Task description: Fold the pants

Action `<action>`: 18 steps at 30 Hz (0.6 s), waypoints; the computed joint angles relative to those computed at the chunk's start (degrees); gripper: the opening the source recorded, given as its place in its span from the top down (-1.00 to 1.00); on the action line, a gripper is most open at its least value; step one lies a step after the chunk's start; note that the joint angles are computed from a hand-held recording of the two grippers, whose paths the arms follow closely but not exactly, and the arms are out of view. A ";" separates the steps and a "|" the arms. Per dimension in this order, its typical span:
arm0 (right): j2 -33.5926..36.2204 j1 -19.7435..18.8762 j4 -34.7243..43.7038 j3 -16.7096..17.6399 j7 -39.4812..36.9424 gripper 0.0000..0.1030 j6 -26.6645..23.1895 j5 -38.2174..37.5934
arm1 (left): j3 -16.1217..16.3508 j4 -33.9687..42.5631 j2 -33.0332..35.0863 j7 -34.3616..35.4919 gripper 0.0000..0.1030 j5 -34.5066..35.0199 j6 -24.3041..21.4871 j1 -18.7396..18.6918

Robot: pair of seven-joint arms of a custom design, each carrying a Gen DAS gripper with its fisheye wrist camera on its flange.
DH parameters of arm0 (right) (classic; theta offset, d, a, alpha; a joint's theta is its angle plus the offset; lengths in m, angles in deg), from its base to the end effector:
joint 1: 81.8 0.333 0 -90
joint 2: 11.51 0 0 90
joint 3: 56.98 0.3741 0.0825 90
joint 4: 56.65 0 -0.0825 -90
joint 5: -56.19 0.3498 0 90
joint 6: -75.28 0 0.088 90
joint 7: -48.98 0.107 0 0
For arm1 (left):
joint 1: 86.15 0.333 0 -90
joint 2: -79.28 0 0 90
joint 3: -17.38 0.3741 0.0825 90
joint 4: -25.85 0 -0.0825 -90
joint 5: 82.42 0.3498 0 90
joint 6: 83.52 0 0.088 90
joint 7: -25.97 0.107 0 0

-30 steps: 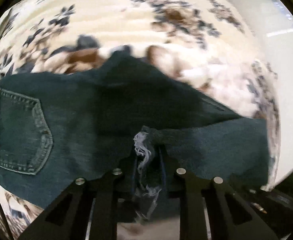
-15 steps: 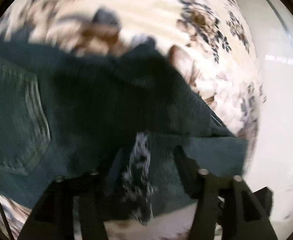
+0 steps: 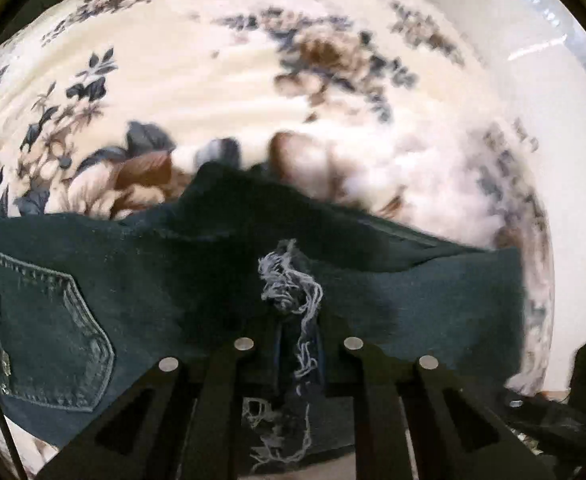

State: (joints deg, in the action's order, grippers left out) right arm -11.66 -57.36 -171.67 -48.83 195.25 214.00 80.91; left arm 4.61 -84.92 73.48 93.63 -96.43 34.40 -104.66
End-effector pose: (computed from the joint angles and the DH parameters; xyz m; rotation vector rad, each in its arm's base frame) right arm 0.4687 0.3019 0.5731 -1.1592 2.4280 0.4721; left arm 0.4299 -0.2831 0.6182 2.0407 -2.1821 0.4160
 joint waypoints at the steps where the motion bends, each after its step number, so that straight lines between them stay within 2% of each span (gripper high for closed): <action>1: -0.05 -0.13 0.12 -0.12 -0.05 -0.14 -0.62 -0.18 | 0.27 -0.53 0.17 0.44 0.79 -0.95 -0.41 0.10; 3: -0.24 -0.32 0.07 -0.27 -0.12 -0.14 -1.60 0.17 | 0.20 -1.06 0.36 0.95 0.71 -0.11 -1.63 0.25; 5: -0.17 -0.53 1.57 -0.41 1.55 -0.14 -4.96 -2.09 | 0.21 -1.73 -0.29 0.11 0.43 0.59 -1.64 0.53; 8: 0.07 -0.53 6.41 -0.24 3.31 -0.14 -11.21 -11.40 | 0.54 -3.68 -2.23 -1.02 0.24 1.36 -1.80 0.73; 10: 1.35 -0.45 10.35 -0.12 2.85 -0.14 -15.59 -17.17 | 0.75 -5.32 -3.36 -0.38 0.23 1.72 -1.85 0.46; 13: 3.52 -1.00 12.74 -0.41 1.33 -0.13 -19.89 -20.70 | 1.00 -6.74 -4.28 -0.32 0.23 1.86 -1.08 0.01; 15: 4.94 -2.22 12.00 -0.81 -0.76 0.05 -21.68 -18.35 | 1.28 -6.85 -4.38 -1.04 0.22 1.52 -0.98 -0.08; 16: 5.97 -2.82 12.67 -0.84 -2.41 0.13 -24.40 -16.80 | 1.41 -6.73 -4.29 -1.71 0.22 1.20 -1.02 -0.07; 18: 6.13 -3.48 13.02 -0.73 -3.62 0.17 -26.14 -15.72 | 1.78 -7.13 -5.17 -3.07 0.22 0.70 -1.06 0.16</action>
State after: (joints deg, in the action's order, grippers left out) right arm -5.53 -60.84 -158.66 -49.56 191.63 187.86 65.19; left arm 6.39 -92.05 68.31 90.56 -95.72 33.34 -104.51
